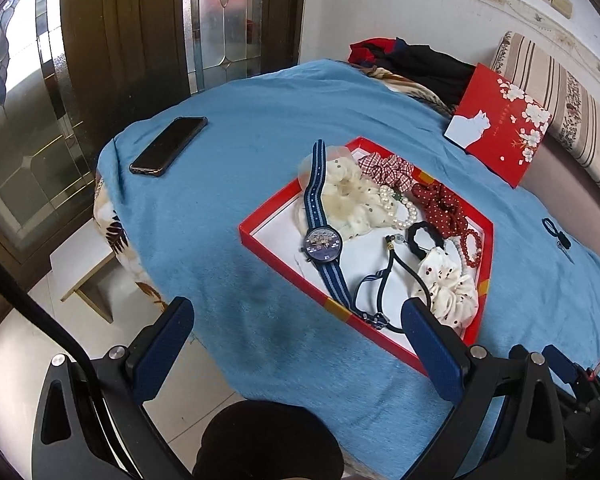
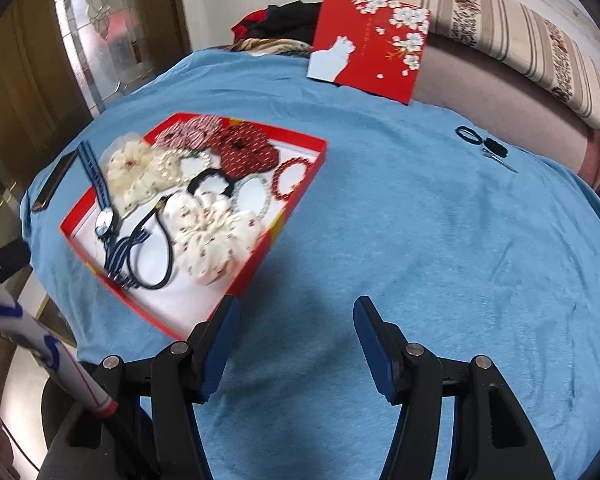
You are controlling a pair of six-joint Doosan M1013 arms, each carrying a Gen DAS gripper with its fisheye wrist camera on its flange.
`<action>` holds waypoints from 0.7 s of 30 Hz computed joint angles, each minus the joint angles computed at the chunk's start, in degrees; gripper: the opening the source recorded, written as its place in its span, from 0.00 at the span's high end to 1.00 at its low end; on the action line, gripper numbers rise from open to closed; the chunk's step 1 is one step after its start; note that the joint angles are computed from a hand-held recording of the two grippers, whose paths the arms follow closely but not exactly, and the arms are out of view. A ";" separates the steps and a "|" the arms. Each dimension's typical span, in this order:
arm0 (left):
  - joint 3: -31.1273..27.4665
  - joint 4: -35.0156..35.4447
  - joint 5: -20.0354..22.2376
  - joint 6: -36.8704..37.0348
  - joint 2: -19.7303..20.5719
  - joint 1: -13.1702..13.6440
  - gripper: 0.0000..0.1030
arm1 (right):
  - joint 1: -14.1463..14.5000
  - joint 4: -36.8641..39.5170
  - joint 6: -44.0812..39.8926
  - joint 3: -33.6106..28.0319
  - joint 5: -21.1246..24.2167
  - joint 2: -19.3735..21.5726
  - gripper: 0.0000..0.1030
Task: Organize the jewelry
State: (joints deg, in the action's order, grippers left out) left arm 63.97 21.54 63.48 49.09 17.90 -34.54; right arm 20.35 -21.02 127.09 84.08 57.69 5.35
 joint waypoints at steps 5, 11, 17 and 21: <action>1.37 0.04 -2.49 2.52 -0.67 -0.22 0.00 | 1.42 -1.39 1.28 -1.06 0.78 0.61 0.38; 2.70 -1.09 -5.31 5.94 -1.65 -0.22 0.00 | 2.72 -4.40 3.68 -1.99 1.41 0.98 0.38; 3.03 -2.64 -5.95 8.29 -1.84 -0.12 0.00 | 3.86 -7.07 4.82 -2.44 2.06 1.31 0.38; 3.14 -3.66 -6.05 8.49 -1.93 0.12 0.00 | 4.19 -7.74 5.13 -2.74 2.28 1.39 0.38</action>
State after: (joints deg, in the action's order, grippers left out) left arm 67.12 17.88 57.43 57.58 15.97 -34.42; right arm 24.54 -28.76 132.21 81.35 59.96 6.74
